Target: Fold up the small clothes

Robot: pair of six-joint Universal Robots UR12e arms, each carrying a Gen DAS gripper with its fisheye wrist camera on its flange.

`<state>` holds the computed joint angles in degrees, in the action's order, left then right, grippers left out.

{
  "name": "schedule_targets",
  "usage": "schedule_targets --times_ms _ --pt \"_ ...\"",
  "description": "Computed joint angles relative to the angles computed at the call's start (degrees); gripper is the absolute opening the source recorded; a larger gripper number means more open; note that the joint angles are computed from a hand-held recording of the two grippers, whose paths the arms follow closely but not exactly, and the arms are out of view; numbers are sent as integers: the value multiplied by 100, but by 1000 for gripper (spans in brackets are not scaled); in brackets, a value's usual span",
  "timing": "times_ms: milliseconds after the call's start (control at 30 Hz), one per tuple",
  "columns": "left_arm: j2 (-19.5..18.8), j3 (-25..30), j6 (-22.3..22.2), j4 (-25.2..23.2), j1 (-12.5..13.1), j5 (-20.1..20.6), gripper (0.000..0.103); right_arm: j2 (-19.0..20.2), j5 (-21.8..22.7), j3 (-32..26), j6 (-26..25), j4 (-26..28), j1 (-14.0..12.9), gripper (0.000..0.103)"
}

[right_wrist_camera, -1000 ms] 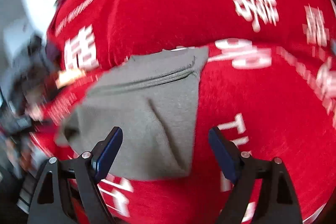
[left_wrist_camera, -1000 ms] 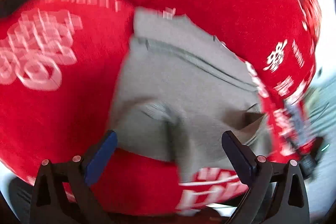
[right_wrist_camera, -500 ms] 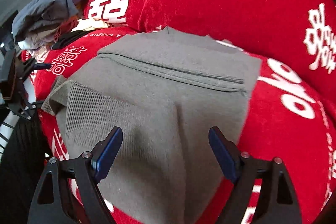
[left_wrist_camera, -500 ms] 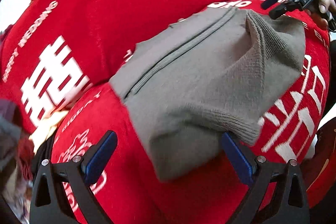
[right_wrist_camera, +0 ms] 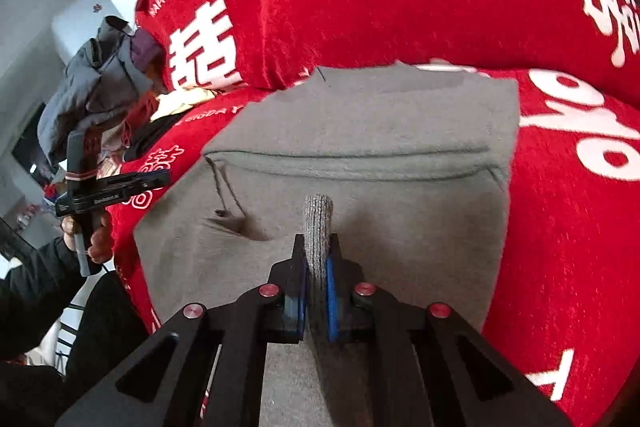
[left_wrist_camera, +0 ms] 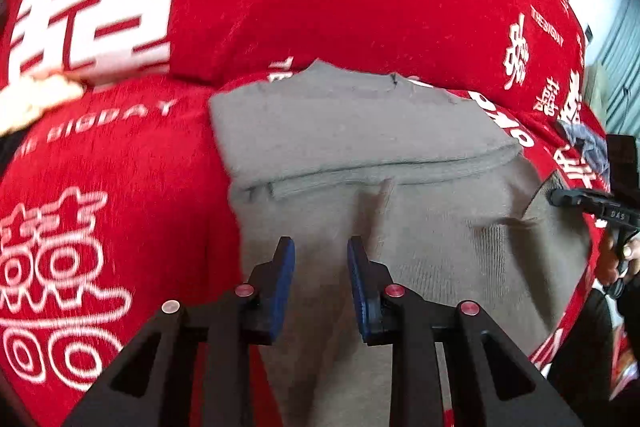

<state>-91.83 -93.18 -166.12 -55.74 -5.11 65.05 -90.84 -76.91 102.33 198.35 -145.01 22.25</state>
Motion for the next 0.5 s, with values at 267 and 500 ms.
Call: schedule_targets --times_ms 267,500 --pt "122 -78 1134 -33 -197 254 100 39 -17 -71 -129 293 -99 76" --pt "-358 561 1678 -1270 -451 321 64 243 -224 -395 -854 1045 21 16"
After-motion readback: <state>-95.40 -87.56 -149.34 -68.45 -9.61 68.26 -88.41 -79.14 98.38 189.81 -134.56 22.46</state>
